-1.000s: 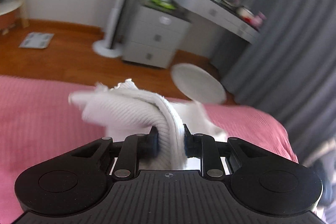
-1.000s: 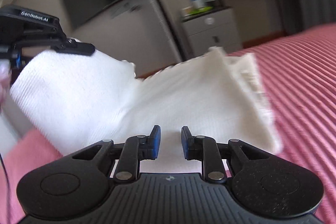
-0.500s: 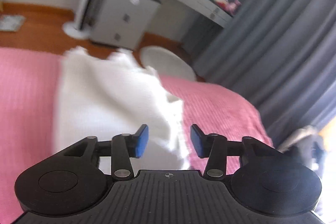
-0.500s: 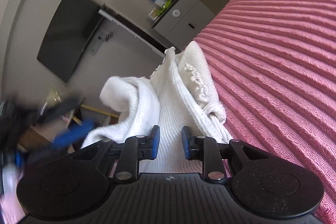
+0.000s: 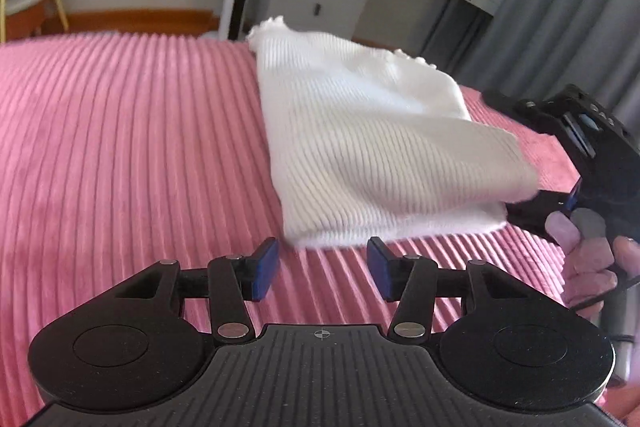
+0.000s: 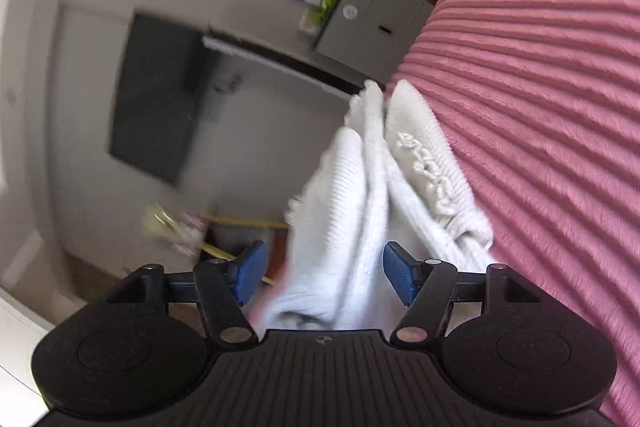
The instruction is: Fold small clothes
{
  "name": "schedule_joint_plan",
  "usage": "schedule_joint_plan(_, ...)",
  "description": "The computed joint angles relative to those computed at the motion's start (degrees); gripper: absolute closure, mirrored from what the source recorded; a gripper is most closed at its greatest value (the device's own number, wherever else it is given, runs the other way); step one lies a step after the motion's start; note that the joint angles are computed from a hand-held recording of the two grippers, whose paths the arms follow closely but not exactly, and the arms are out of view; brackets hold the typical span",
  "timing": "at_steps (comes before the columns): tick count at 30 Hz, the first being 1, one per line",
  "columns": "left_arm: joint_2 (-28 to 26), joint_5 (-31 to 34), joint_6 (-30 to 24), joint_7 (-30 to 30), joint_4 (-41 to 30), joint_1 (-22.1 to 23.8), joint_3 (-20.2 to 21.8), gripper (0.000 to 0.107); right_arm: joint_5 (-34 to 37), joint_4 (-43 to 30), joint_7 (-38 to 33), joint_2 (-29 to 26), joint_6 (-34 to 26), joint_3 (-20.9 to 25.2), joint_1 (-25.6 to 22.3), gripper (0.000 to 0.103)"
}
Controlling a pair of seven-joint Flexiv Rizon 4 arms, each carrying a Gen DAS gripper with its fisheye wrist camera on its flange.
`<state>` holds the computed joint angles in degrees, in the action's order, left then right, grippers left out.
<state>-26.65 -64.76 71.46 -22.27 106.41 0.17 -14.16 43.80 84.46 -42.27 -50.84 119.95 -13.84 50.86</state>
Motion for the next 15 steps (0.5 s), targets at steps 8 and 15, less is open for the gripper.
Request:
schedule_joint_plan(8,-1.49,-1.19,3.03,0.46,-0.84,-0.58,-1.71,0.05,-10.13,-1.38,1.25,-0.45,-24.22,-17.44,6.84,0.079)
schedule_joint_plan(15,-1.88,0.43,0.96,1.3,-1.81,-0.13,-1.37,0.047,-30.06,2.19,3.57,-6.65,-32.71,-40.72,19.08,0.087)
